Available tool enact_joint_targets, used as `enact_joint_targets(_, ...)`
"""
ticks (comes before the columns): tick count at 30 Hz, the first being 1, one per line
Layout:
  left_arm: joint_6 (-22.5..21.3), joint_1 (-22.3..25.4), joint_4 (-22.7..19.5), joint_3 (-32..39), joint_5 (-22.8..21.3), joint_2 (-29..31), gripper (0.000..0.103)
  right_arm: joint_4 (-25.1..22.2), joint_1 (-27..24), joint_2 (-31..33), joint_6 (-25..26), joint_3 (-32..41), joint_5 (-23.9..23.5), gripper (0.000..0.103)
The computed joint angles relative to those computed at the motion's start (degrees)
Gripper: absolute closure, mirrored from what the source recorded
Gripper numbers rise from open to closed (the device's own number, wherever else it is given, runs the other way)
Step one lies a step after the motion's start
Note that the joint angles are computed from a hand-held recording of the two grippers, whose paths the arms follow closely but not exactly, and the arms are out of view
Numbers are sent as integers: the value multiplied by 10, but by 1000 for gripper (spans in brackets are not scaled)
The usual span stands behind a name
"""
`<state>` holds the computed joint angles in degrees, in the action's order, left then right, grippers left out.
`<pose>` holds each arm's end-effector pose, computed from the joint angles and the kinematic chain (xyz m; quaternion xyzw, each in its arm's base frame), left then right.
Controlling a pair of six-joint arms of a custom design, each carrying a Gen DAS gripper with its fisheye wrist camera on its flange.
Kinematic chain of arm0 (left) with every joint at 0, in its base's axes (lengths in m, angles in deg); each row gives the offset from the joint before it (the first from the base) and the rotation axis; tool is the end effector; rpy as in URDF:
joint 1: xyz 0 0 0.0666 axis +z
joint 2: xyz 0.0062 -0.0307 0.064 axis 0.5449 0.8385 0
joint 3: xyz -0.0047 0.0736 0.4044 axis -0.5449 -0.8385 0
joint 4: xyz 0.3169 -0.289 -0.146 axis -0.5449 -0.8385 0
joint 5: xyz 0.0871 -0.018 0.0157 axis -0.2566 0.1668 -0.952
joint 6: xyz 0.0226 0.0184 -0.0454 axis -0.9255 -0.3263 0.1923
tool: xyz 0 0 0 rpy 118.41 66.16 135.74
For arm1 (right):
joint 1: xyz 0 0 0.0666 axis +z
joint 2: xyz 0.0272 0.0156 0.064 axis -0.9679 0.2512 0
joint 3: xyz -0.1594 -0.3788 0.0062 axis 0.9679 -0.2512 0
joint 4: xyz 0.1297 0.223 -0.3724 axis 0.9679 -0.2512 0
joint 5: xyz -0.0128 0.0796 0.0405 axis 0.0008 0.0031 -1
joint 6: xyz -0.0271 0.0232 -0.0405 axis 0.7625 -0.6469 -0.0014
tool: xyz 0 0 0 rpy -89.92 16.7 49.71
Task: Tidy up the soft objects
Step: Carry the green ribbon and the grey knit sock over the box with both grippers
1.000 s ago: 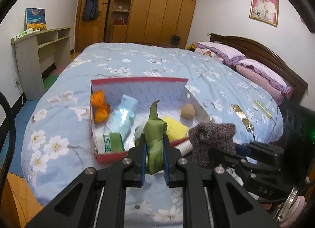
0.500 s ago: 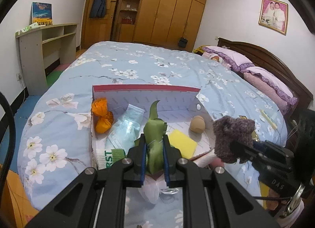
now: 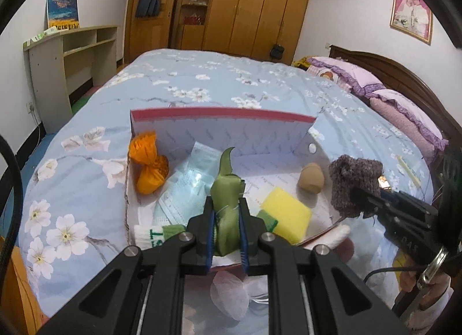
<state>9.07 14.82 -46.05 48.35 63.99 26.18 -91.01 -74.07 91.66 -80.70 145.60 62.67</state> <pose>0.6518 -0.2232 0.4649 0.1743 0.8910 -0.1720 0.3824 0.5745 0.0144 0.4526 0.0421 0.8934 0.0471 0.4447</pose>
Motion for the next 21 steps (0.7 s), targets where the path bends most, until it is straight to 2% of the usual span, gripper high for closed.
enact_joint_targets(15,-6,-3,-20,4,-10,23,88,0,-2,31,-2,9,4,78)
enact_joint_targets(19,-10,-8,-34,11,-24,28,78,-1,-4,34,-8,9,0,78)
enact_joint_targets(21,-6,-9,-44,18,-27,34,78,0,-5,33,-10,7,-3,78)
